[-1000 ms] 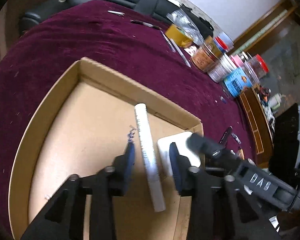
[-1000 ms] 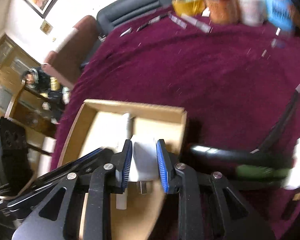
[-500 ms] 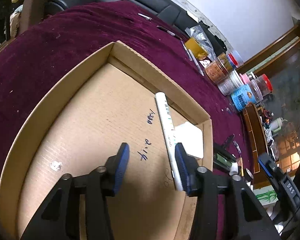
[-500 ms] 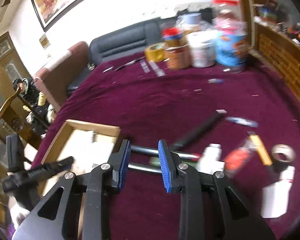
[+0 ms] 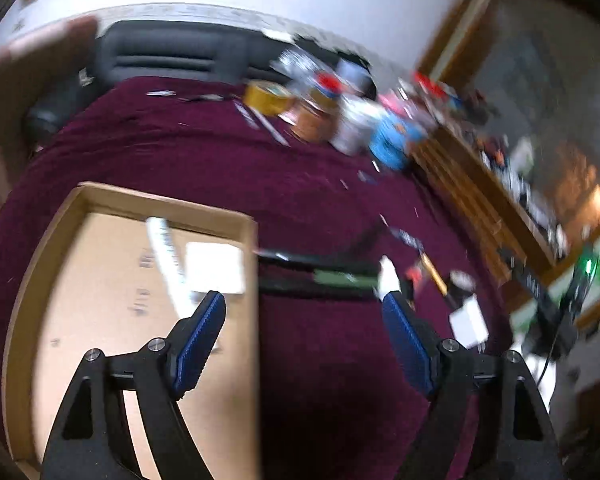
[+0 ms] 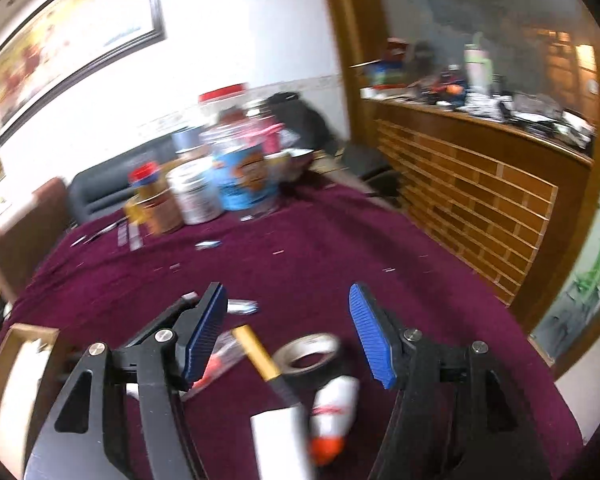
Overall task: Organize rigid objects
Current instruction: 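Lower the white marker into the box and open the left tool, then grasp the long black marker on the table with the left tool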
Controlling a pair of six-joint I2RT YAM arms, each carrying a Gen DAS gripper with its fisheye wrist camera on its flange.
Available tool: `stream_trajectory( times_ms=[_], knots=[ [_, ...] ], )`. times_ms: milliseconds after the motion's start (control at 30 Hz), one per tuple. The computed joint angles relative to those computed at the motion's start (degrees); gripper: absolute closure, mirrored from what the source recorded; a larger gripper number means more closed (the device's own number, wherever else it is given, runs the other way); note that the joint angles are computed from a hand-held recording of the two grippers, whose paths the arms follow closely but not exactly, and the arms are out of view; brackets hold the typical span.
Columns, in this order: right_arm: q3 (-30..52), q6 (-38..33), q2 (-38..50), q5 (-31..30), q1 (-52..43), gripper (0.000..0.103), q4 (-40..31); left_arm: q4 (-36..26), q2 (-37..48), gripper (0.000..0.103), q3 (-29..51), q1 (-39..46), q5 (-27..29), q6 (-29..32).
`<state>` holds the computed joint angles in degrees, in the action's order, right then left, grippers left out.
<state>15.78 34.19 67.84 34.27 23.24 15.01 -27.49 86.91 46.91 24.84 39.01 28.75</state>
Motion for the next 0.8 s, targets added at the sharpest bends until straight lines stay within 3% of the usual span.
stream_trajectory(
  times_ms=[133, 233, 367, 500, 567, 633, 700, 767, 800],
  knots=[
    [-4.68, 0.03, 4.28, -0.57, -4.72, 0.04, 10.17, 6.24, 0.09, 0.027, -3.44, -10.63, -8.64, -5.38],
    [-4.65, 0.1, 6.61, -8.99, -10.88, 0.041, 12.03, 9.16, 3.57, 0.027, -1.47, -16.82, -14.94, -8.72],
    [-4.82, -0.27, 7.31, -12.86, -11.79, 0.041, 12.73, 14.23, 12.39, 0.027, 4.64, -23.5, -25.77, -13.28],
    [-5.49, -1.41, 6.86, -13.67, -10.79, 0.041, 13.46, 8.41, 23.78, 0.026, 13.31, -24.48, -25.77, -13.95],
    [-6.06, -1.51, 6.24, -14.21, -10.5, 0.041, 13.59, 9.43, 24.28, 0.019, 11.81, -26.1, -26.51, -11.45],
    [-6.64, -1.34, 5.42, -14.73, -10.5, 0.041, 13.36, 12.11, 22.23, 0.018, 7.49, -28.51, -30.67, -8.55],
    [-6.82, -0.97, 5.25, -15.33, -10.59, 0.041, 13.08, 11.95, 20.29, 0.018, 4.95, -28.85, -30.02, -7.3],
    [-6.89, -0.81, 5.39, -15.83, -10.88, 0.041, 12.98, 9.96, 17.65, 0.021, 2.34, -28.32, -27.61, -5.65],
    [-6.98, -0.6, 5.36, -15.86, -10.96, 0.041, 12.83, 9.32, 16.33, 0.029, 1.13, -28.04, -26.35, -5.0]
  ],
)
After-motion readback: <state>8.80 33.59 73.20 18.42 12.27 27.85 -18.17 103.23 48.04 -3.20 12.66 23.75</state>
